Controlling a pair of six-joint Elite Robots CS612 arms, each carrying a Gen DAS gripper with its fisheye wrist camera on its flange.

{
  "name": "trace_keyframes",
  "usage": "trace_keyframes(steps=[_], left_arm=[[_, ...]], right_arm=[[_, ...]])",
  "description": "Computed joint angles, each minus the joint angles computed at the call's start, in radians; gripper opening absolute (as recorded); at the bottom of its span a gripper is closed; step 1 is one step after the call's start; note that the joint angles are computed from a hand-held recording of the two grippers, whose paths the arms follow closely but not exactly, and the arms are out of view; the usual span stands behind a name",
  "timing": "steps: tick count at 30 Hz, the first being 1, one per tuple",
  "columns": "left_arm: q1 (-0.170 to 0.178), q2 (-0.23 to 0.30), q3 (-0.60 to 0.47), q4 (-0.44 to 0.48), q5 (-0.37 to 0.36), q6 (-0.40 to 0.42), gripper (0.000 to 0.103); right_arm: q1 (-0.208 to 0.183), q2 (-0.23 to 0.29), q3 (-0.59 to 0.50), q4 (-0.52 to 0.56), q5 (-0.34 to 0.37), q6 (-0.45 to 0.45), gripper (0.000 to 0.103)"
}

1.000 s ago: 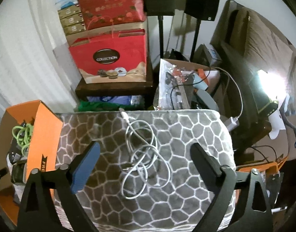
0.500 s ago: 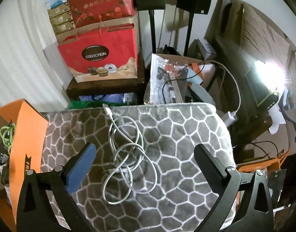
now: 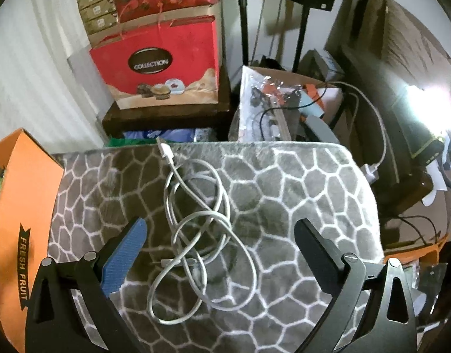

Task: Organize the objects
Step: 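Move the right gripper to the white cable on the blanket and grasp it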

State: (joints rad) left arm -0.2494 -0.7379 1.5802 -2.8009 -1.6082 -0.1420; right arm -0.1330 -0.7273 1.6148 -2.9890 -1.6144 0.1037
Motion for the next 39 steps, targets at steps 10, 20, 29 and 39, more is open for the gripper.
trace_keyframes(steps=[10, 20, 29, 39], left_arm=[[0.000, 0.001, -0.001, 0.001, 0.001, 0.000, 0.006], [0.002, 0.001, 0.001, -0.001, 0.000, 0.000, 0.006], [0.001, 0.000, 0.005, -0.003, 0.001, 0.002, 0.006], [-0.002, -0.004, 0.011, -0.004, 0.002, -0.014, 0.006]], right_arm=[[0.008, 0.031, -0.036, 0.076, -0.024, 0.011, 0.084], [0.018, 0.025, -0.042, 0.095, -0.046, 0.005, 0.050], [0.014, 0.008, -0.024, 0.082, -0.036, 0.031, 0.048], [0.016, -0.038, 0.001, 0.044, -0.025, 0.041, 0.048]])
